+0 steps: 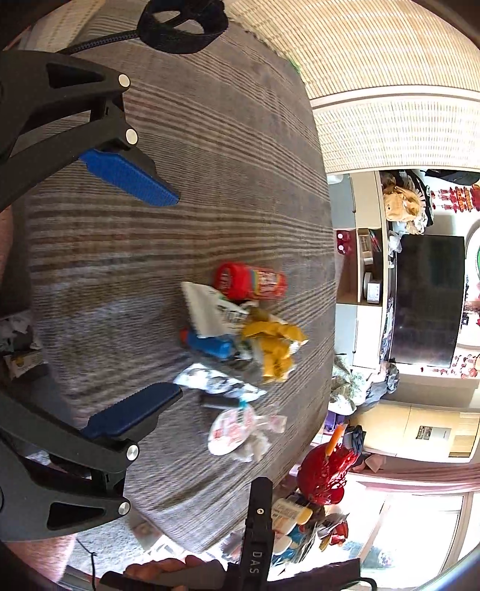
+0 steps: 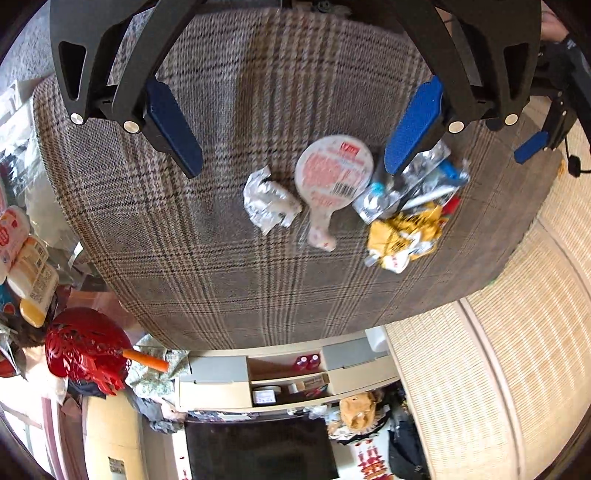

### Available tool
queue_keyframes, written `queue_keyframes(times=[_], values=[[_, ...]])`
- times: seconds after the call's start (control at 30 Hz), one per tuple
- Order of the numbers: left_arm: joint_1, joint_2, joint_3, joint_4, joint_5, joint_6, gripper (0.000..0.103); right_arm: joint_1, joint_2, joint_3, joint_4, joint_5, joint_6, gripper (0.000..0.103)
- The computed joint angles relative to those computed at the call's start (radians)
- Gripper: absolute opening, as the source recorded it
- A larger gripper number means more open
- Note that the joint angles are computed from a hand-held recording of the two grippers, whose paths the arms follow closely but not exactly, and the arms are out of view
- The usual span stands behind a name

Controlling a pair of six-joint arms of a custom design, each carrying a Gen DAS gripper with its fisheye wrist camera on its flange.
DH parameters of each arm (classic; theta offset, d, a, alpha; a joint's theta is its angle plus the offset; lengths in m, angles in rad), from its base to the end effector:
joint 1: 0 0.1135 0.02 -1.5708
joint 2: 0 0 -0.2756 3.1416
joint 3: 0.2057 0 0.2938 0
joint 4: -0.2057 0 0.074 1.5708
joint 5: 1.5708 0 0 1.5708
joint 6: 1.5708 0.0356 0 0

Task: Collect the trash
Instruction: 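Grasp the clear blister pack with the left tool while the right tool grasps crumpled foil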

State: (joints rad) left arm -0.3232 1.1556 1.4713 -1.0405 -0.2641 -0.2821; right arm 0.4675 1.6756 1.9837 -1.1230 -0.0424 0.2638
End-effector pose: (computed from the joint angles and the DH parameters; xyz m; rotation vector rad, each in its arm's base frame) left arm 0.2350 -0.0689 0.4402 -0.0887 2.2636 -0.0167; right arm 0.3384 0.1725 0.4523 -0.2665 2.4069 0.3917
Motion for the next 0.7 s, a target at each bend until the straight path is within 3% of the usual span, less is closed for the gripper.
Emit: queue_keyframes(times=[0.07, 0.2, 0.23, 0.33, 0.53, 0.7], values=[[0.006, 0.036, 0.026, 0.012, 0.001, 0.02, 0.089, -0.022, 0.043, 0.036, -0.004, -0.001, -0.004, 0.098], [0.016, 0.086, 0.058, 0.02, 0.003, 0.049, 0.079, -0.051, 0.11, 0.079, -0.023, -0.054, -0.001, 0.073], [0.021, 0.101, 0.068, 0.017, 0.01, 0.055, 0.075, -0.058, 0.128, 0.089, -0.026, -0.068, 0.0, 0.071], [0.043, 0.127, 0.086, 0.011, 0.036, 0.066, 0.068, -0.063, 0.14, 0.089, -0.013, -0.07, 0.007, 0.07], [0.04, 0.15, 0.098, 0.017, 0.067, 0.072, 0.067, -0.07, 0.143, 0.085, -0.004, -0.079, 0.007, 0.071], [0.023, 0.174, 0.102, 0.024, 0.036, 0.087, 0.065, -0.066, 0.151, 0.091, -0.008, -0.075, -0.001, 0.07]])
